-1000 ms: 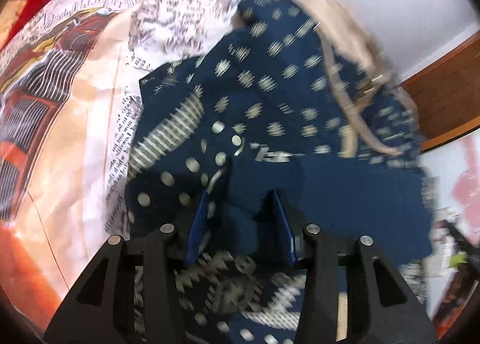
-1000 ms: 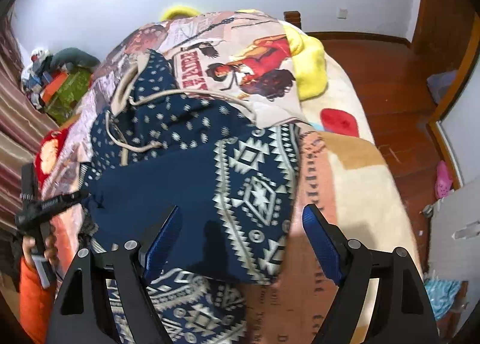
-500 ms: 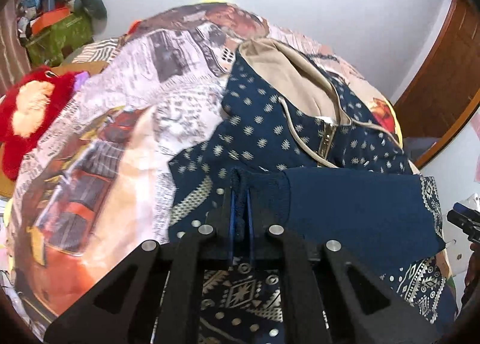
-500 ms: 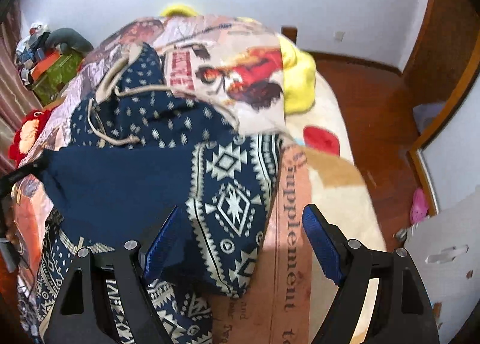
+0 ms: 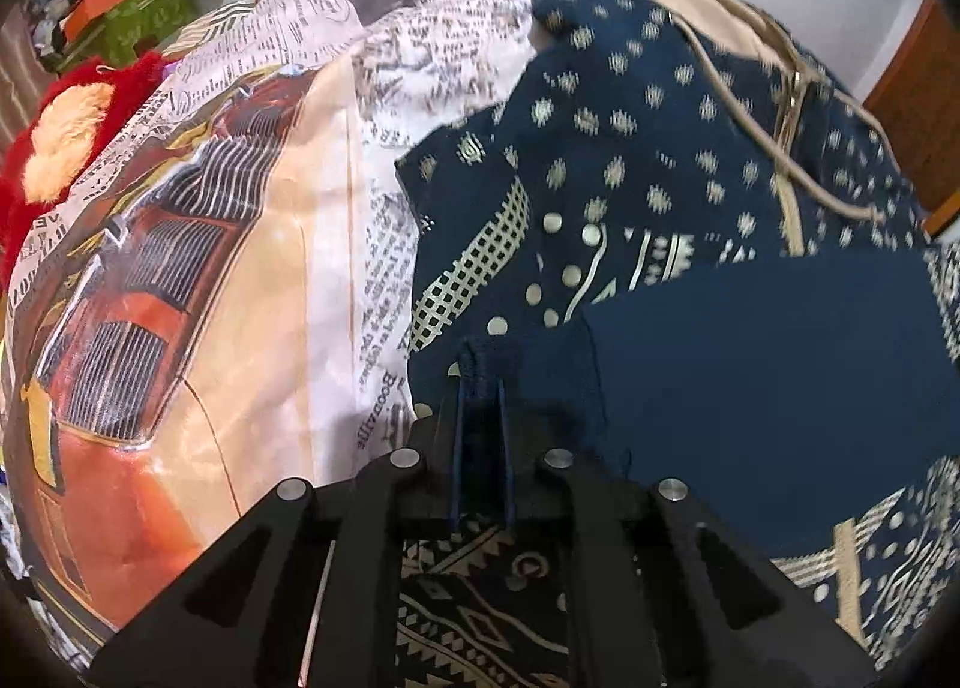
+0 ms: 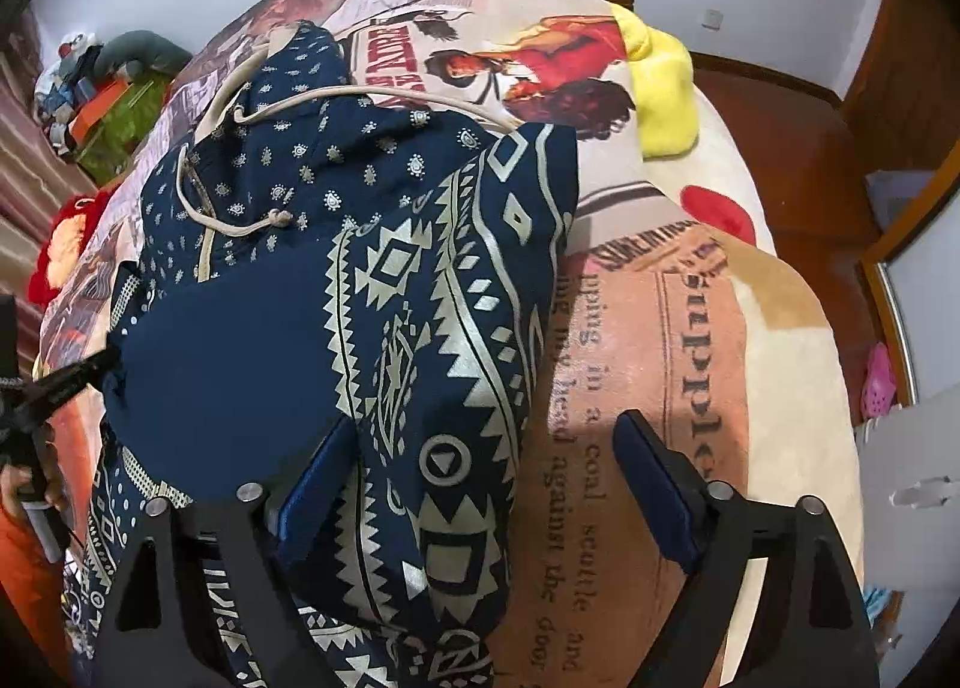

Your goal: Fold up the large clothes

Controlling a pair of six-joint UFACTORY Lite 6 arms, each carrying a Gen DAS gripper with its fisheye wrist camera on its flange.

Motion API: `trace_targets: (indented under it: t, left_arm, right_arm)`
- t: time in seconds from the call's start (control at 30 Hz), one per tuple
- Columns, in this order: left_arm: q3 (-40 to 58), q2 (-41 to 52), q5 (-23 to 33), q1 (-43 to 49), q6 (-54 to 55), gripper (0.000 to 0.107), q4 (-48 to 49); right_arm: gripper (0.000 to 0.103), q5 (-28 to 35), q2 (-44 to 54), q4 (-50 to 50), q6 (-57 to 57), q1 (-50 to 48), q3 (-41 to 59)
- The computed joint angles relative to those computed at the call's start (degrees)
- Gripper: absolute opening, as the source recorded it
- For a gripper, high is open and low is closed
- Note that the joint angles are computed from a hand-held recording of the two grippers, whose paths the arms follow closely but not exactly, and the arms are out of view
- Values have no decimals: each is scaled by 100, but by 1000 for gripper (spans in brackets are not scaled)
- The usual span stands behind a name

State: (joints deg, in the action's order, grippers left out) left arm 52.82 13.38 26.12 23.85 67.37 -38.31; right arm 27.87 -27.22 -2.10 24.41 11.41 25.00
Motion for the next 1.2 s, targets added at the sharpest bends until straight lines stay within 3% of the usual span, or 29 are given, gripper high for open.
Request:
trace_targets:
  t: [0.27, 0.37, 0.43, 0.63, 0.8, 0.9, 1.07, 1.2]
  left_arm:
    - [-202, -802, 170, 179, -56, 16, 811]
    - [89, -1067, 596, 373, 83, 34, 766]
    - [372, -1185, 990, 503, 231, 52, 541]
    - [1512, -1091, 1774, 301, -52, 69, 129]
    - [2720, -237, 1870, -180, -867, 76, 110]
    - [3603, 613, 1865, -463, -1484, 77, 162]
    - [5326, 2388, 2333, -628, -2576, 77, 186]
    - [6722, 3717, 2582, -836, -3503, 77, 409]
  right_arm:
    - [88, 777, -8, -545, 385, 346, 676]
    - [88, 1005, -112, -782, 465, 474, 1128]
    - [88, 1109, -80, -842, 408, 511, 1546]
    - [92, 833, 669, -270, -236, 242, 2923]
    - [92, 575, 1992, 17, -377, 64, 4109]
    - [92, 356, 3066, 917, -863, -207, 4824]
    - [92, 391, 4930, 2620, -1802, -465, 6023]
    - [92, 482, 6162, 3082, -1961, -444, 7013]
